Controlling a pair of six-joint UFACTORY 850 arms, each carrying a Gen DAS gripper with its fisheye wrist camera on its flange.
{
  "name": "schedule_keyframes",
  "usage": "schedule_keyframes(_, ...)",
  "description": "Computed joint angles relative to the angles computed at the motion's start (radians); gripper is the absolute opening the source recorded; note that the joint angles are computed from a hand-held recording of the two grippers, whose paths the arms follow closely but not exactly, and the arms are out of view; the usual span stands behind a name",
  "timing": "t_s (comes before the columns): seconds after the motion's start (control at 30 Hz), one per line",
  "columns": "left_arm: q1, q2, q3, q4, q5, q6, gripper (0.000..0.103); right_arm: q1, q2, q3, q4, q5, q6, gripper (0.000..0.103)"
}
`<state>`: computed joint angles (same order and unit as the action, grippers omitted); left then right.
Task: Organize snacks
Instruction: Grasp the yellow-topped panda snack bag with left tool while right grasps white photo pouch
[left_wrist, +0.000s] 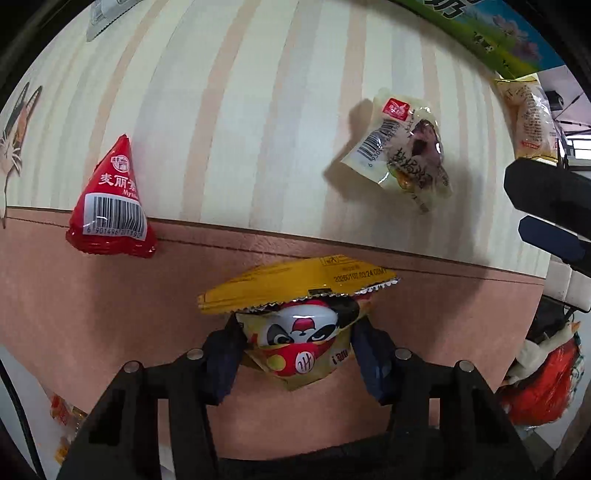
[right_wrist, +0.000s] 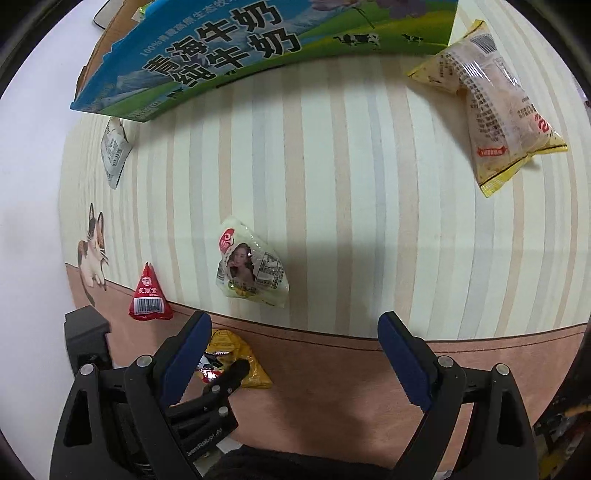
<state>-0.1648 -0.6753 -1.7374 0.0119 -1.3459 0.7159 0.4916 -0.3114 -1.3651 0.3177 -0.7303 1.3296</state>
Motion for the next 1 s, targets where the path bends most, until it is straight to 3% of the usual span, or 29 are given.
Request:
schedule_keyframes(0.27,0.024,-0.030,-0.069,0.028,0.022,-0.052,0.051,-0.019,-0.087,-0.098,-0.001,-0.026,-0.079,0.093)
schedule_keyframes(0.47,0.033,-0.059,-0.118,0.037,0.029,-0.080,0.051,-0.028,-0.195,-0.223,-0.002,-0.102,-0.134,0.090)
schedule_keyframes(0.73,0.023,-0.029,-0.076,0.041,0.061,-0.086,0.052,-0.030,-0.271,-0.295,0.008,-0.179,-0.148,0.065)
schedule_keyframes(1.0,0.027,-0.057,-0.102,0.032,0.047,-0.084,0.055,-0.020,-0.261,-0.272,-0.026,-0.147,-0.108,0.057)
